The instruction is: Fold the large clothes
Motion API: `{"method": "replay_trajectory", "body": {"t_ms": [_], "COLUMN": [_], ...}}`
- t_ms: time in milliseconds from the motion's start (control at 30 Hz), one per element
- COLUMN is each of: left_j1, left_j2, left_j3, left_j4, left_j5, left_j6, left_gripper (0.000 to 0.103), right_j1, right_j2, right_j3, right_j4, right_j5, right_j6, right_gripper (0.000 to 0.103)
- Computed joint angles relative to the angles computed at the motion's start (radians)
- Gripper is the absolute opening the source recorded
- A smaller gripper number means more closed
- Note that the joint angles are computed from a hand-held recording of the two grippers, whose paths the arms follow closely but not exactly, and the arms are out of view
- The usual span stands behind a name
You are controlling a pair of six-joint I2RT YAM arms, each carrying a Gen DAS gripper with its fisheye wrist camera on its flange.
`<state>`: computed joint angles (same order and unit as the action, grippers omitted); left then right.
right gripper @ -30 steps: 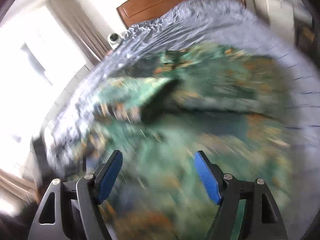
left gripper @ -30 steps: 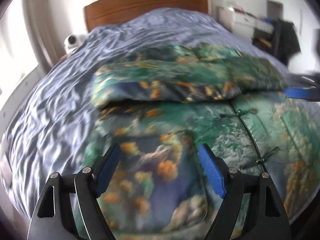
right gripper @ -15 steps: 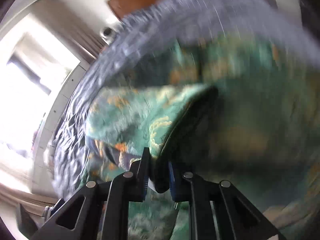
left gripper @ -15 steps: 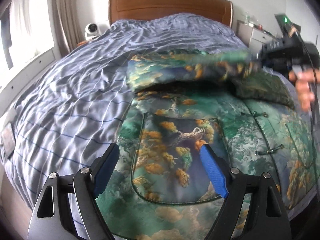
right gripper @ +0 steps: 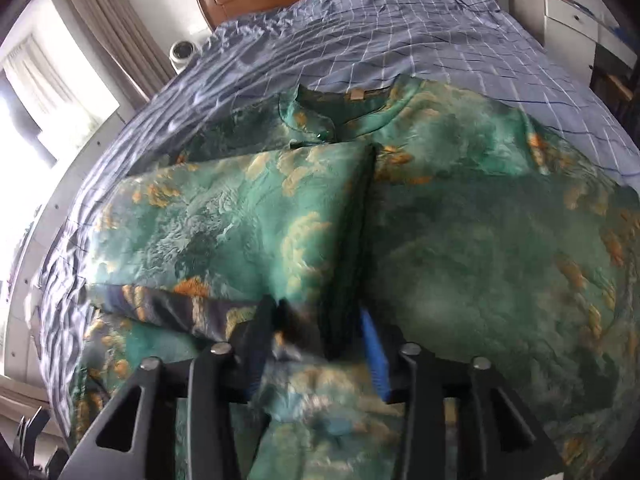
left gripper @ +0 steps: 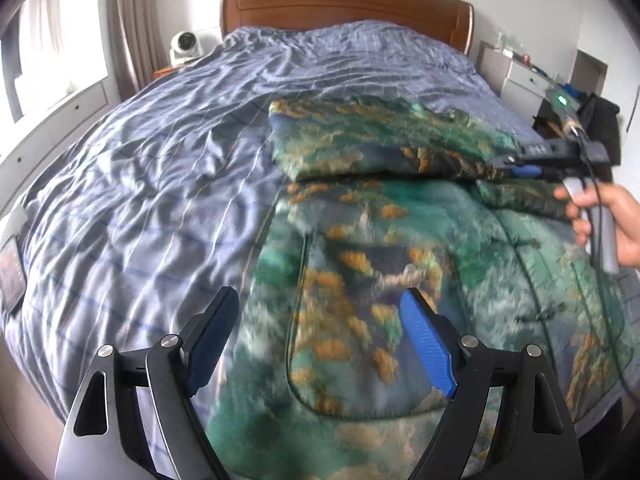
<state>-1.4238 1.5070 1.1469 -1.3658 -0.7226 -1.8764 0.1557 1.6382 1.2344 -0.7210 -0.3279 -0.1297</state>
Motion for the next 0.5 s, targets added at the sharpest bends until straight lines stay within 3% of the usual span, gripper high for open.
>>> {"method": "replay_trajectory", "body": {"t_ms": [100, 167, 300, 400, 500], "left_j1": [0.120, 0.289, 0.582, 0.714, 0.800], "left_j2": [-0.089, -0.156, -0.109, 0.015, 0.189], "left_j3": [-0.005, -0.010, 0.028, 0.075, 0.139], "left_j4": [0.080, 0.248, 0.490, 0.578, 0.558], "left_j5": [-0.035, 0.001, 0.125, 0.205, 0.296], "left_j6": [0.194, 0.471, 0.848, 0.983, 1.018], "left_gripper": [0.086, 0.087, 0.086, 0.081, 0.071], "right_j1": [-0.014, 0.007, 0.061, 0.120, 0.148], "right_j2": [-0.098, -0.175, -0.172, -0.088, 0.013], "right_j3": [-0.029, -0.060, -0.021, 0.020, 0.036], "right_j4": [0.018, 0.076, 0.122, 0.130, 0.124], "right_j5": [0.066, 0.105, 0.013, -0.001, 0.050], "right_j6": [-0.061, -0.105, -0.146, -0.149, -0.128], "right_gripper": [0.046, 0.046, 0.046, 0.046, 0.045]}}
